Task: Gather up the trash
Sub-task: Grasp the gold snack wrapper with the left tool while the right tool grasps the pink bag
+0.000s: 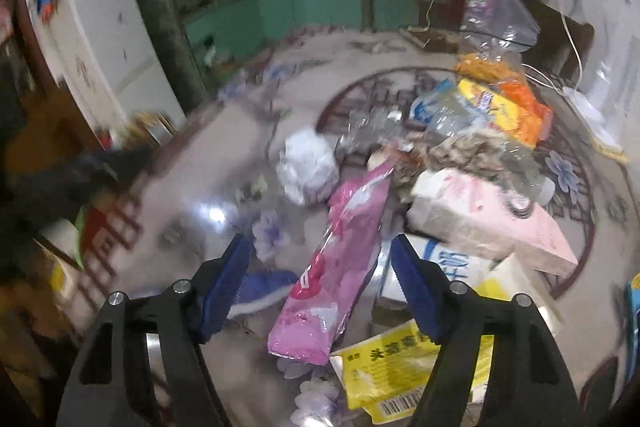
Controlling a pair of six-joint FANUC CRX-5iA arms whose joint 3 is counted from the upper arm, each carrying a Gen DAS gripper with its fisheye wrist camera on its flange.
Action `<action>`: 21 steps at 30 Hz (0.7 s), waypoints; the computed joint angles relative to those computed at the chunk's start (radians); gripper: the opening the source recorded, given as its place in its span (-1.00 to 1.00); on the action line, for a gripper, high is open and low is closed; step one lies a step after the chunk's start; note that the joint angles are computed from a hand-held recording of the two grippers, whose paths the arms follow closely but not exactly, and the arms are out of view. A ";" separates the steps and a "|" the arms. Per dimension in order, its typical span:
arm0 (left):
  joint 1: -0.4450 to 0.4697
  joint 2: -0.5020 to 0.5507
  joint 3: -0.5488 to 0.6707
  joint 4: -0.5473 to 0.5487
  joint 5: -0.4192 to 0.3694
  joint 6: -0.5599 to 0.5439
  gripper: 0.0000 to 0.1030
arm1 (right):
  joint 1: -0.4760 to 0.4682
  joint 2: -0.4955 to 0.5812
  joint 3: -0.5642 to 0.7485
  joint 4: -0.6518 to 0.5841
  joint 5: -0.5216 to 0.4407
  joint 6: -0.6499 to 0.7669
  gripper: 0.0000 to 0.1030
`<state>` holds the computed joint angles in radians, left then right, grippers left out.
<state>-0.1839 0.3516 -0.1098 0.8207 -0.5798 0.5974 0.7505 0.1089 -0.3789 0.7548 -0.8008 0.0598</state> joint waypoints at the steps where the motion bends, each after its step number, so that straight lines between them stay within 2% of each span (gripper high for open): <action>1: 0.010 0.001 -0.002 0.001 -0.002 0.003 -0.16 | 0.002 0.037 0.041 -0.055 -0.032 0.050 0.34; 3: 0.038 0.008 0.009 -0.014 -0.013 0.025 -0.16 | -0.006 0.076 0.078 -0.121 -0.048 0.072 0.23; 5: 0.058 -0.004 -0.018 0.002 -0.004 0.006 -0.16 | -0.019 0.093 0.083 -0.165 -0.024 0.063 -0.03; 6: 0.069 -0.008 -0.025 0.007 -0.001 0.001 -0.16 | -0.023 0.096 0.080 -0.174 -0.013 0.057 -0.28; 7: 0.080 -0.011 -0.033 0.011 -0.001 -0.005 -0.16 | -0.020 0.102 0.078 -0.165 -0.011 0.037 -0.44; 10: 0.118 -0.018 -0.047 0.003 -0.002 -0.010 -0.16 | -0.014 0.102 0.065 -0.124 -0.006 -0.018 -0.56; 13: 0.160 -0.031 -0.061 -0.002 0.007 -0.007 -0.16 | 0.009 0.058 0.022 -0.034 0.030 -0.144 -0.59; 16: 0.208 -0.048 -0.071 -0.009 0.032 -0.001 -0.15 | 0.045 0.035 0.019 0.064 0.017 -0.207 -0.63; 19: 0.255 -0.062 -0.071 -0.055 0.086 0.035 -0.15 | 0.069 0.040 0.047 0.125 0.025 -0.217 -0.64; 21: 0.281 -0.056 -0.059 -0.074 0.090 0.064 -0.15 | 0.076 0.057 0.081 0.132 0.044 -0.192 -0.64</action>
<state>0.0975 0.2952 -0.1691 0.7465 -0.4899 0.6619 0.8264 0.1661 -0.2983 0.8864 -0.7571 -0.1320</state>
